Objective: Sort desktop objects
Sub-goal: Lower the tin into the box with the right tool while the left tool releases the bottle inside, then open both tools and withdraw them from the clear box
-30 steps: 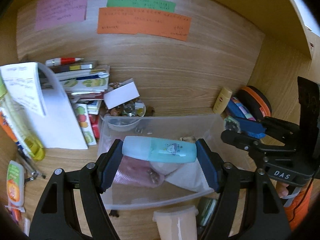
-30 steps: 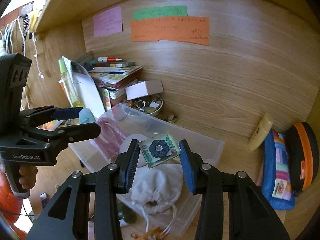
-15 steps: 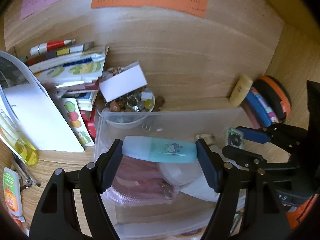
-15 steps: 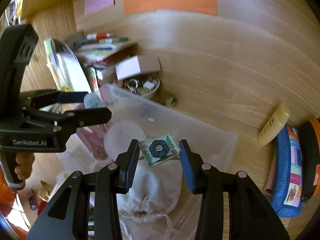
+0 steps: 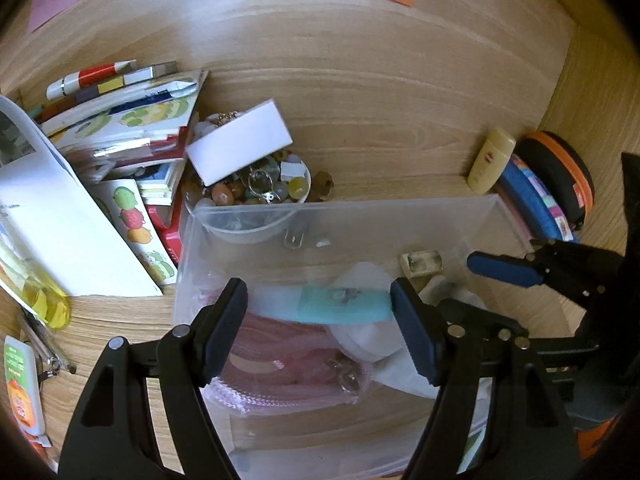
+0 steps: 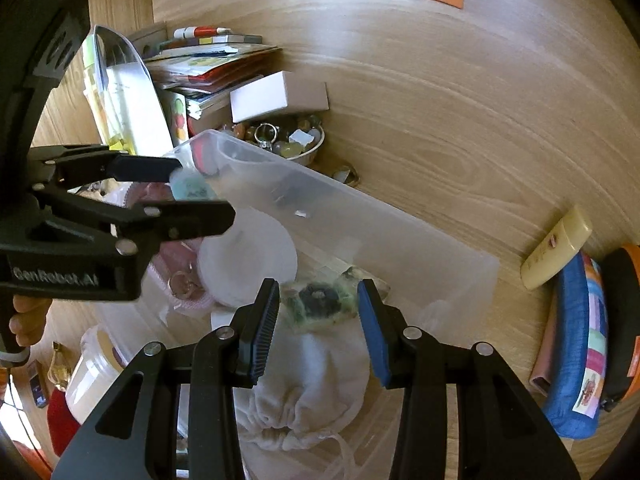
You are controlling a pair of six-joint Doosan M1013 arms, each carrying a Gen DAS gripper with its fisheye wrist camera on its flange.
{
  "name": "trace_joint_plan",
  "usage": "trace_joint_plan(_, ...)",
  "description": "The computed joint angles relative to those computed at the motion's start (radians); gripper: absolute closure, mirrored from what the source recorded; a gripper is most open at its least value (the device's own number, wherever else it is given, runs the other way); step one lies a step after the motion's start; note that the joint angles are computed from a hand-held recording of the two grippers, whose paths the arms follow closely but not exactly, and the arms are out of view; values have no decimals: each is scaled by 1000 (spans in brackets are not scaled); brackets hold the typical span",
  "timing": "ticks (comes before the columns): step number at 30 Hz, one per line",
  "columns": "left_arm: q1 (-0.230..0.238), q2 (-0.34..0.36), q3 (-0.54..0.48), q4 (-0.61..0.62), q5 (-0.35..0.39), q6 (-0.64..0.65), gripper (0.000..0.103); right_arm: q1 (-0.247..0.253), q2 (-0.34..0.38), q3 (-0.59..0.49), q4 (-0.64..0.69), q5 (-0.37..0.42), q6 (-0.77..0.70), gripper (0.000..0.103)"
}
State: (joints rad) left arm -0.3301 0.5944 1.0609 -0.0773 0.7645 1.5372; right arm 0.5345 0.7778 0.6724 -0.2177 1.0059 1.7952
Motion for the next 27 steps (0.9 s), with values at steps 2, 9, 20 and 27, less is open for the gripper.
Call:
trace_joint_plan(2, 0, 1, 0, -1, 2, 0, 29, 1, -3, 4, -4, -4, 5, 66)
trace_joint_plan(9, 3, -3, 3, -20, 14, 18, 27, -1, -7, 15, 0, -16, 2, 60)
trace_joint_plan(20, 0, -41, 47, 0, -27, 2, 24, 9, -47, 70, -61, -95, 37, 39)
trace_joint_plan(27, -4, -102, 112, 70, -99, -56, 13, 23, -77, 100, -102, -126, 51, 25)
